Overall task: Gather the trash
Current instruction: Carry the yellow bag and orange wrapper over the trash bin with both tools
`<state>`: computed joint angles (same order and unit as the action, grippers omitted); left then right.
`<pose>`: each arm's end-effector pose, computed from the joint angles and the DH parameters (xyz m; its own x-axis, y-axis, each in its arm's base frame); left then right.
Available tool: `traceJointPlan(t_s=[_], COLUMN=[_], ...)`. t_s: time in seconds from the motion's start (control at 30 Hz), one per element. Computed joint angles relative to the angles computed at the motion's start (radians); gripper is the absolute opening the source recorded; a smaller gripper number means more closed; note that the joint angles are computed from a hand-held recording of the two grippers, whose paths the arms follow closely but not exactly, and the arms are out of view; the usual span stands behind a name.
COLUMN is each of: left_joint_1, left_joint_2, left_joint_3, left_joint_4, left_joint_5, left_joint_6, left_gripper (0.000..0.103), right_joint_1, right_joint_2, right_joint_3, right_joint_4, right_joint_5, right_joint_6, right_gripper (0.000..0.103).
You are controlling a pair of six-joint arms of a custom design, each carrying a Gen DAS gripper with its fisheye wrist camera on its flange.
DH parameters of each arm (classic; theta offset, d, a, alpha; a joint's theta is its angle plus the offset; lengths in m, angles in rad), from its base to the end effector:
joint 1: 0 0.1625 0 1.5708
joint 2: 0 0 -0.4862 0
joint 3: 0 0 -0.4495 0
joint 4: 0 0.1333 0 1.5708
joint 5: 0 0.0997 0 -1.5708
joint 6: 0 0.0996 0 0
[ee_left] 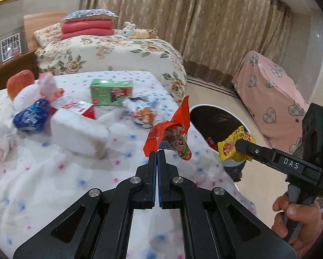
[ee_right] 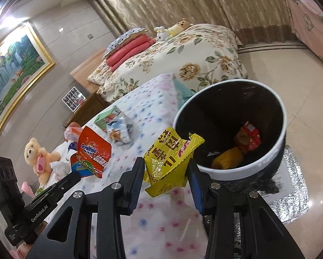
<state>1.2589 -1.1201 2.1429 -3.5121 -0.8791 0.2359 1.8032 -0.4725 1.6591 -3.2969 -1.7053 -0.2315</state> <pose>0.0132 -0.6005 0.2491 -0.8204 -0.1043 -0.5622 0.3888 0.6192 -0.6822 0.2866 -0.6902 -0.0664 -0.9087 -0.3485 0.2298 -0.4172 0.7756 -0.4736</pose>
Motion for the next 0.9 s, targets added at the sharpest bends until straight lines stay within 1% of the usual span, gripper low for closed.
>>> traceJointPlan(t_s=[0.33,0.9], left_joint_1=[-0.011,-0.027], left_joint_2=[0.07,0.161], left_joint_3=[-0.075,-0.185], left_joint_4=[0.062,0.124], left_joint_5=[-0.022,-0.025], left_joint_6=[0.02,0.054], left_gripper=[0.001,0.001], right_joint_1=[-0.028,-0.055], right_joint_2=[-0.024,-0.022], right_joint_3=[-0.004,-0.06], right_joint_4=[-0.014,0.023], right_joint_5=[-0.033,-0.067], right_joint_6=[0.001,-0.014], right_gripper=[0.041,0.042])
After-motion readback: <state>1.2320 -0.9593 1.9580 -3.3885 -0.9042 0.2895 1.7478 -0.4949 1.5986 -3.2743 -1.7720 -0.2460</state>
